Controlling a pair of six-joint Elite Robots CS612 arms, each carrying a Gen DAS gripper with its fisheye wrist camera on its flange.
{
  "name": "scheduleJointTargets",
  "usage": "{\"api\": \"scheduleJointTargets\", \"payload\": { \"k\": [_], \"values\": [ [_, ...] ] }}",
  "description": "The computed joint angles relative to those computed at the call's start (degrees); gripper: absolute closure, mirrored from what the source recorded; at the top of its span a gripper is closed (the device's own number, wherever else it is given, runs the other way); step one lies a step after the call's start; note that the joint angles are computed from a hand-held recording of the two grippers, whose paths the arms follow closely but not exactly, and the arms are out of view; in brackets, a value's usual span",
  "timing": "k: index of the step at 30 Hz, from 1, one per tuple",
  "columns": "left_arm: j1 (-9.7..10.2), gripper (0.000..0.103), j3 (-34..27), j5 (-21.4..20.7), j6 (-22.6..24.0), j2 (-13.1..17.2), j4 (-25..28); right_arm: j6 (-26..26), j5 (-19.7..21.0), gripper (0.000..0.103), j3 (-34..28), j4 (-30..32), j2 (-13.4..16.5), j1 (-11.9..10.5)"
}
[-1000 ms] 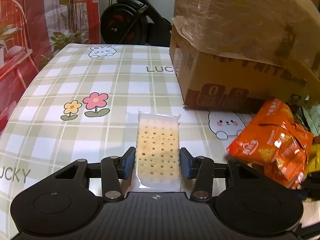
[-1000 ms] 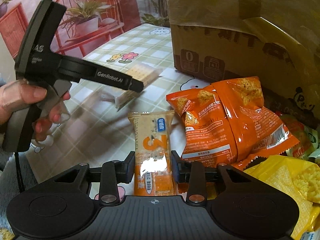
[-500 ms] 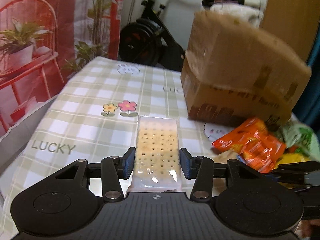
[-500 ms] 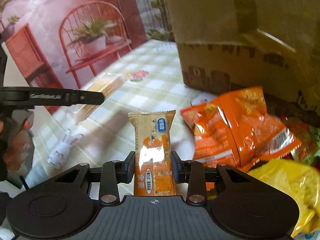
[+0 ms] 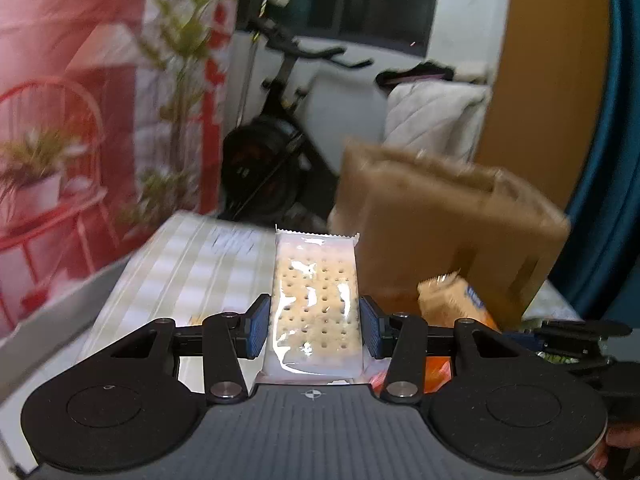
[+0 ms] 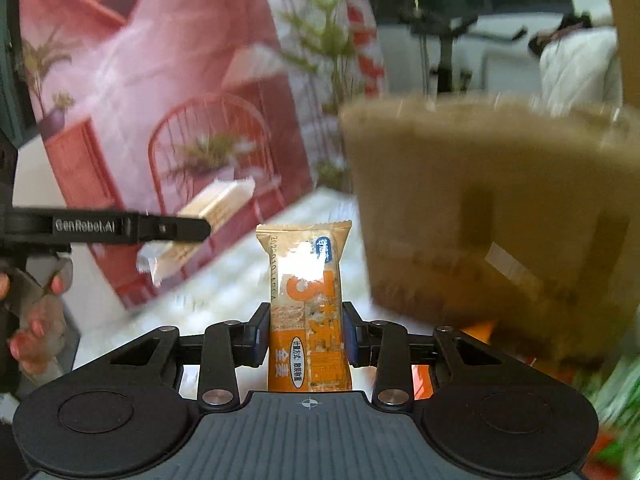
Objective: Organize snacks
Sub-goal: 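Drop the cracker pack and wafer bar into the box with both grippers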
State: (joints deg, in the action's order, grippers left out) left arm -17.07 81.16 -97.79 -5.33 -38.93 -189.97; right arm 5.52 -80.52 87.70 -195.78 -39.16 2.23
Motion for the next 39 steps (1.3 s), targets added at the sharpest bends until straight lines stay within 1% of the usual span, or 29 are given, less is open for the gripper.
{"api": "scheduleJointTargets", "payload": {
  "k": [3,6,9,11,15,19,23,27,30,32,33,35,39],
  "values": [
    [-0.68,0.054,-3.10,-1.22,0.14,0.85,-0.29,-1.08,-2.02,0.070,-0.34,-2.38,-1.07,-1.01],
    [-1.36,0.054,-7.01,-3.35,-0.15,2.17,-0.17,-2.06,-4.37,0.070,-0.93,-3.61,-1.96,-2.14],
    [-2.52,0.054,-11.07,-3.53,0.67,3.74,0.56,-3.07,-7.50,0.070,-2.10,-4.60,-2.35,-3.53],
    [-3.19,0.054,-14.75,-4.23,0.64,5.26,2.38,-2.95,-9.08,0.070,-3.10,-4.60,-2.23,-4.51],
    [-4.43,0.054,-22.16,-4.20,0.79,8.76,6.26,-2.85,-11.37,0.070,-6.26,-1.69,-1.05,-6.17],
    [-5.36,0.054,-29.64,-4.56,0.27,12.47,12.55,-3.10,-13.16,0.070,-9.71,1.96,0.78,-7.01],
    [-5.84,0.054,-34.56,-4.84,0.35,15.28,17.89,-2.49,-13.97,0.070,-11.38,5.02,2.20,-7.50],
    [-5.98,0.054,-35.83,-5.14,0.63,16.28,20.62,-1.30,-14.21,0.070,-11.82,6.89,2.93,-7.85],
    [-5.84,0.053,-36.35,-4.80,1.64,16.65,21.88,-0.63,-14.48,0.070,-11.23,7.36,2.89,-7.89],
    [-5.69,0.053,-36.53,-4.53,2.08,16.75,22.36,-0.65,-14.76,0.068,-10.97,7.00,2.88,-7.81],
    [-5.55,0.052,-36.44,-4.56,2.12,16.67,22.25,-0.95,-15.23,0.066,-10.77,6.71,2.77,-7.67],
    [-5.57,0.040,-35.40,-3.79,2.49,15.96,22.16,-1.58,-15.63,0.064,-10.46,6.54,2.55,-7.46],
    [-5.37,0.040,-33.19,-3.51,4.24,14.60,20.74,-1.78,-15.35,0.063,-9.25,6.17,1.55,-7.12]
  ]
}}
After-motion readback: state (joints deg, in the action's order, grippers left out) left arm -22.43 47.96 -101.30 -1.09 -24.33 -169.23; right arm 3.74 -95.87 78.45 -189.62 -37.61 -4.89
